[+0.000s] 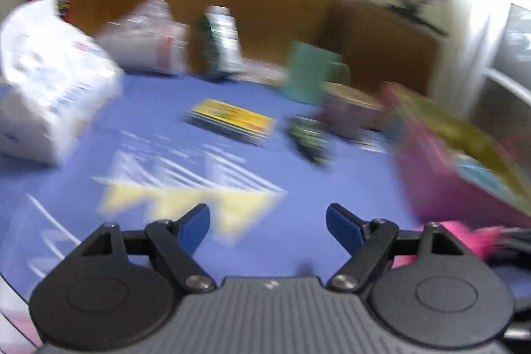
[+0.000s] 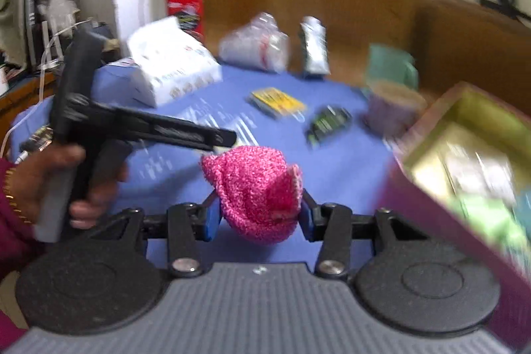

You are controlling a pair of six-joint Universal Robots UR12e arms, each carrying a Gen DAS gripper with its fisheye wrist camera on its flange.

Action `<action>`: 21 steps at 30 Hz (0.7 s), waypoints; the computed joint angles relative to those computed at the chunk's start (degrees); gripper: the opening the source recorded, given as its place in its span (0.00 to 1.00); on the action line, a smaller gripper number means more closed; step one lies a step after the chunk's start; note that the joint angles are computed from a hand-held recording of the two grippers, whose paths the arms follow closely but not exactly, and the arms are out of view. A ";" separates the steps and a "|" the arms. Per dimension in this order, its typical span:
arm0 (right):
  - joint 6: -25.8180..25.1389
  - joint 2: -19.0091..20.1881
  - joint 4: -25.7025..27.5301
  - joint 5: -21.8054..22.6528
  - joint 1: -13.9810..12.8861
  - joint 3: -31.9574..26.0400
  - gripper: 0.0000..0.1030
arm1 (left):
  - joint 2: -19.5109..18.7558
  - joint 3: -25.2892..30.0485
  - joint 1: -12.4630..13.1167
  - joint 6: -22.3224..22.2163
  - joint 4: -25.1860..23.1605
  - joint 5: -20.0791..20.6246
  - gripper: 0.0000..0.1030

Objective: Organize soft objects
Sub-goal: 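Grasp the pink fuzzy cloth with the left gripper, then carry the pink cloth into the pink tin and open the left gripper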

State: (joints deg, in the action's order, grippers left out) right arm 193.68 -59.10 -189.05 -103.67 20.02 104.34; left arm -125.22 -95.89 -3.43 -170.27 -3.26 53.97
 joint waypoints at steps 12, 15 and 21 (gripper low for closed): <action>3.82 0.10 -5.70 -1.22 0.24 4.63 0.43 | 4.76 -2.66 -0.23 14.93 -23.35 -16.16 0.54; 2.17 0.23 -9.86 -3.34 0.64 5.26 0.28 | 5.00 -2.23 -1.16 16.67 -24.22 -15.81 0.47; 0.10 0.17 -20.16 -10.92 0.52 6.01 0.28 | 4.48 0.90 -3.79 17.68 -18.96 -18.06 0.47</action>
State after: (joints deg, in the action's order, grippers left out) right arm 193.78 -58.93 -209.21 -114.59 20.53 110.34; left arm -120.74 -94.99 -7.22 -152.60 -22.23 35.91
